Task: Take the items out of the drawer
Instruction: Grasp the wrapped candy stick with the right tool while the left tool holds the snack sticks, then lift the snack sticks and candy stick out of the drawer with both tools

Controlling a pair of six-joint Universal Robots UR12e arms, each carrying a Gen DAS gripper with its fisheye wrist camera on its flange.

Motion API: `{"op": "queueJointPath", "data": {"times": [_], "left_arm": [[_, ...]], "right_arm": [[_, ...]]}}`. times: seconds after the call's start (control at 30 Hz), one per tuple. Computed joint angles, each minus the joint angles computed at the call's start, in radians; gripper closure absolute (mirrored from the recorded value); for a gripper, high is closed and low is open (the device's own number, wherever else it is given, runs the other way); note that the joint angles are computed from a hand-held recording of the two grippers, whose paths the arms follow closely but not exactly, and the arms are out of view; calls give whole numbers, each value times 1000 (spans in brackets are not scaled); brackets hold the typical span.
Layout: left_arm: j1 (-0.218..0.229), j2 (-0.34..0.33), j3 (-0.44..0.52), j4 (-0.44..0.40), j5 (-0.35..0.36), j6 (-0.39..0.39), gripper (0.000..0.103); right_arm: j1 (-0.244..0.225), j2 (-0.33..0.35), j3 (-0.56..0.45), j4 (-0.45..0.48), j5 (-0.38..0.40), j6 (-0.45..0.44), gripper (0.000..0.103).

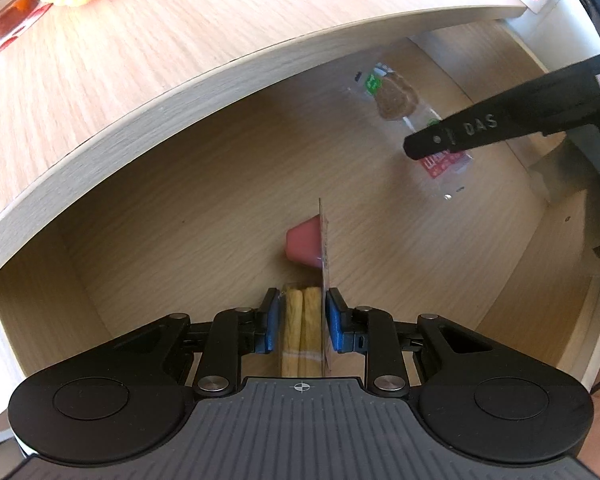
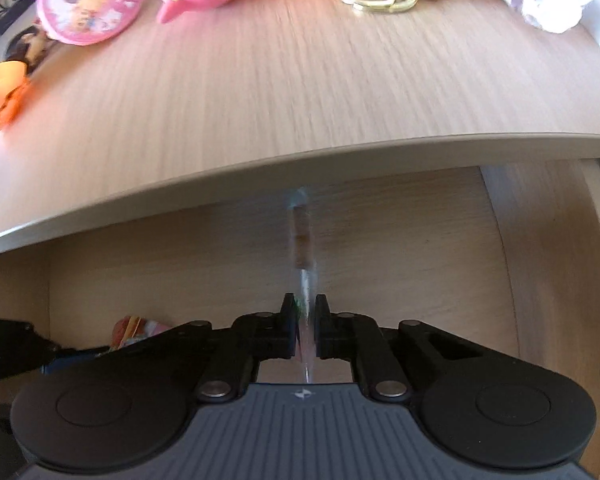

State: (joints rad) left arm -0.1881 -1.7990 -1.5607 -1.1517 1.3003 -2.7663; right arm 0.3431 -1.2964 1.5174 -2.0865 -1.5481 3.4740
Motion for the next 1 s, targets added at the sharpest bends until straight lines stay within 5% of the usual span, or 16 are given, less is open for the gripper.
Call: {"op": "queueJointPath", "data": {"times": [0.13,0.27,0.5,0.73,1.0], "left_arm": [[16,2,4,-7,-5,3,75],[23,6,4,-12,-11,5,75],[26,18,-3,-16,-21,1,75],[34,23,-1,-34,-32,4,75],[40,30,3,-55,-30,0,75]], "right_arm": [[-3,-8,6,-2,-8,35,88],[1,1,1,-11,-20,112,47],[27,49,-51,-5,-27,162,43],[65,91,-100,-13,-97,98,41],[48,57,-68,2,-82,-62,65]]}}
